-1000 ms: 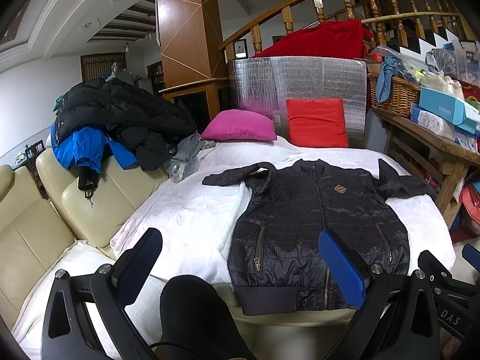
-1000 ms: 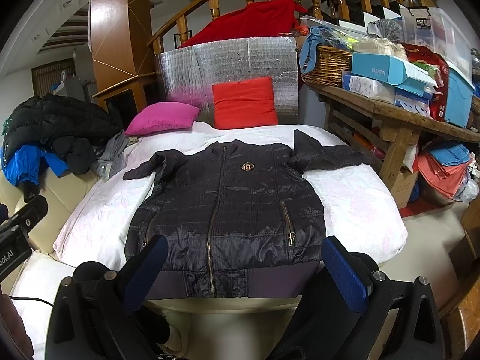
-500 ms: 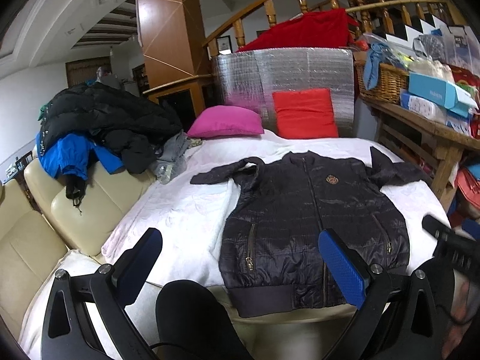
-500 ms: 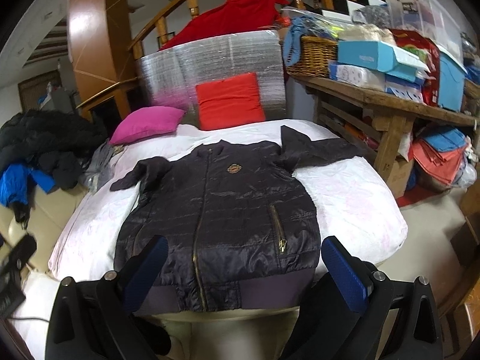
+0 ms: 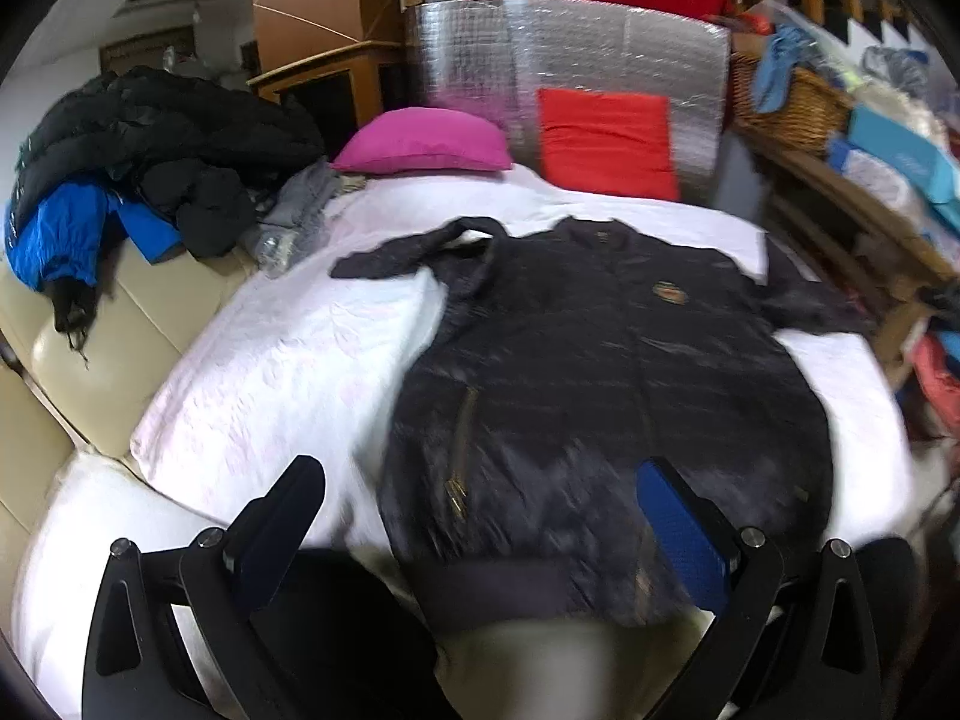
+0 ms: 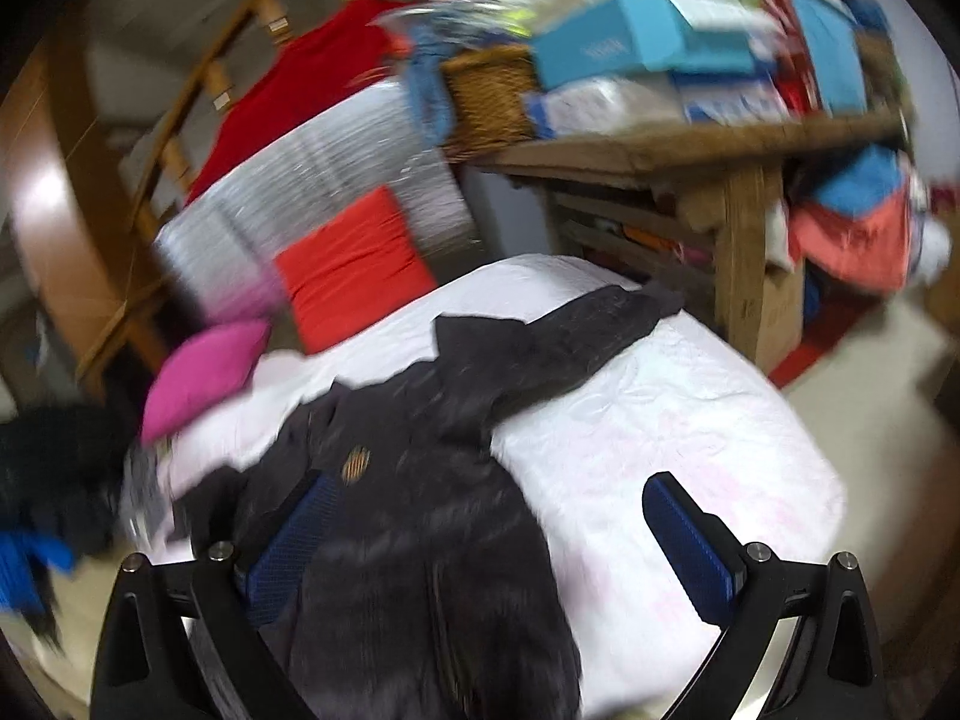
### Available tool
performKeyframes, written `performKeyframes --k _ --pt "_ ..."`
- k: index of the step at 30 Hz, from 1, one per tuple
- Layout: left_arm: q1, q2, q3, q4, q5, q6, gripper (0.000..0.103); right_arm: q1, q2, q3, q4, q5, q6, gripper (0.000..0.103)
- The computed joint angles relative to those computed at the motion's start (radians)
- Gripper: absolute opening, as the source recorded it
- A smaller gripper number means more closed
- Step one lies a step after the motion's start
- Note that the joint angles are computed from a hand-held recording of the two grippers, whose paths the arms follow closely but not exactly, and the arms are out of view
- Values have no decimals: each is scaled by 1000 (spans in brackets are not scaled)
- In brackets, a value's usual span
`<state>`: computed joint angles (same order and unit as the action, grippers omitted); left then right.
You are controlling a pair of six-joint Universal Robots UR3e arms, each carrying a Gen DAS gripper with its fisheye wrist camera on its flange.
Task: Fold large clothes
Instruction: 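Grasp the black jacket's sleeve cuff with the right gripper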
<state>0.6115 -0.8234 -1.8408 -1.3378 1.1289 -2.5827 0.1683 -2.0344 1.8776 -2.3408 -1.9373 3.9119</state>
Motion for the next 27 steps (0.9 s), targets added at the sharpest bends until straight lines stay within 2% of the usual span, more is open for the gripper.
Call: performKeyframes --k 2,4,6,8,10,13,18,23,26,27 --pt "-209 -186 -35 309 180 -159 103 -195 -18 54 -61 165 -66 103" --pt "-397 -395 2 522 385 -283 103 -385 22 97 -139 356 -106 103" --pt "-505 -587 84 630 505 -331 103 -485 80 128 -224 466 -109 103" --pt "-578 -772 209 672 575 -373 103 -540 172 133 -311 513 -85 103" --pt "-622 -925 339 681 626 -405 103 -618 285 142 -439 606 -39 103" --pt "-669 -1139 577 615 653 -457 103 -676 427 117 -565 654 2 103" --pt "-721 -1380 886 520 682 -507 103 -772 588 72 -672 739 46 103" --pt "-758 -1472 946 539 725 -466 103 -849 747 -6 -737 794 93 101" --pt "-765 -1503 954 545 744 -455 103 -853 819 -80 -693 780 88 89" --pt "-768 -1509 948 560 754 -450 103 -851 852 -124 -648 774 77 81"
